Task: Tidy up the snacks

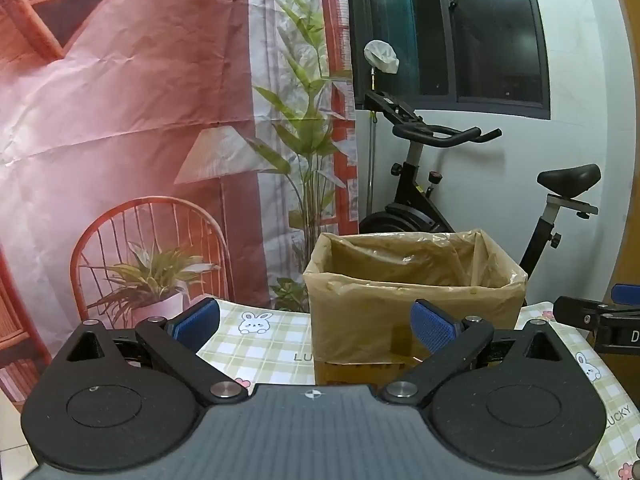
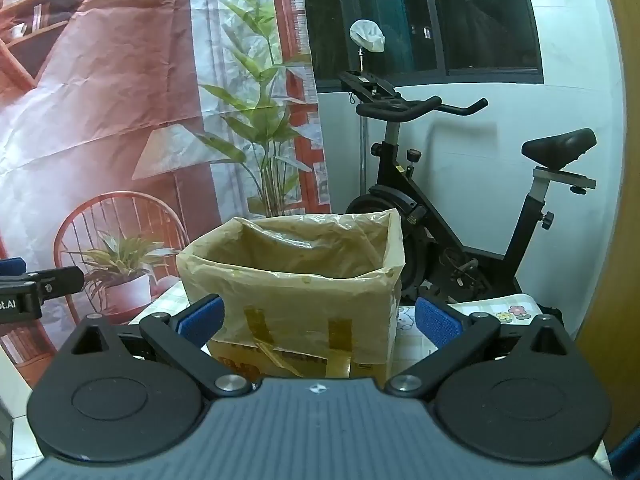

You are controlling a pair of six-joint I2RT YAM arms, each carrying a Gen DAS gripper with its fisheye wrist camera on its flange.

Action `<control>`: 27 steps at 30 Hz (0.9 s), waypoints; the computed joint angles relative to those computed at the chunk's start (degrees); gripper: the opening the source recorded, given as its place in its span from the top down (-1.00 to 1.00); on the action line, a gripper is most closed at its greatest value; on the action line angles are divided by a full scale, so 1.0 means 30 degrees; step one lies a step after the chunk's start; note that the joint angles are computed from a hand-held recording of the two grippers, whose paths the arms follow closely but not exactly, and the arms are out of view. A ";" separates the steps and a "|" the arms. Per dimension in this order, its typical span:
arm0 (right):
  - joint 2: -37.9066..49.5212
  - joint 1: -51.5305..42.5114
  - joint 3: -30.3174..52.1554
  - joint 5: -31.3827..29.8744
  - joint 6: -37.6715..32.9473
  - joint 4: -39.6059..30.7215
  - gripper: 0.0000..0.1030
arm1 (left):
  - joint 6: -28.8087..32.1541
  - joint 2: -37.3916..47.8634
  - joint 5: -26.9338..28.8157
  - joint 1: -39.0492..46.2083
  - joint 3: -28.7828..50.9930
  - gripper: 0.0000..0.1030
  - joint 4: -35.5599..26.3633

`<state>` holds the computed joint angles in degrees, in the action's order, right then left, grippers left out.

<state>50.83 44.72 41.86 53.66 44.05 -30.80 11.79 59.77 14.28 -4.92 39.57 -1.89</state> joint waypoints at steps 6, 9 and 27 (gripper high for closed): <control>0.0166 0.0626 0.0416 0.0466 0.0957 -0.1108 -1.00 | -0.0082 0.0007 0.0116 -0.0010 -0.0129 -0.99 0.0302; 0.0206 0.0596 0.0500 0.0451 0.0877 -0.1111 -1.00 | -0.0085 -0.0011 0.0181 0.0057 -0.0185 -0.99 0.0346; 0.0061 0.0799 0.0422 0.0821 0.0791 -0.1039 -1.00 | -0.0255 -0.0072 0.0328 0.0144 -0.0261 -0.99 0.0424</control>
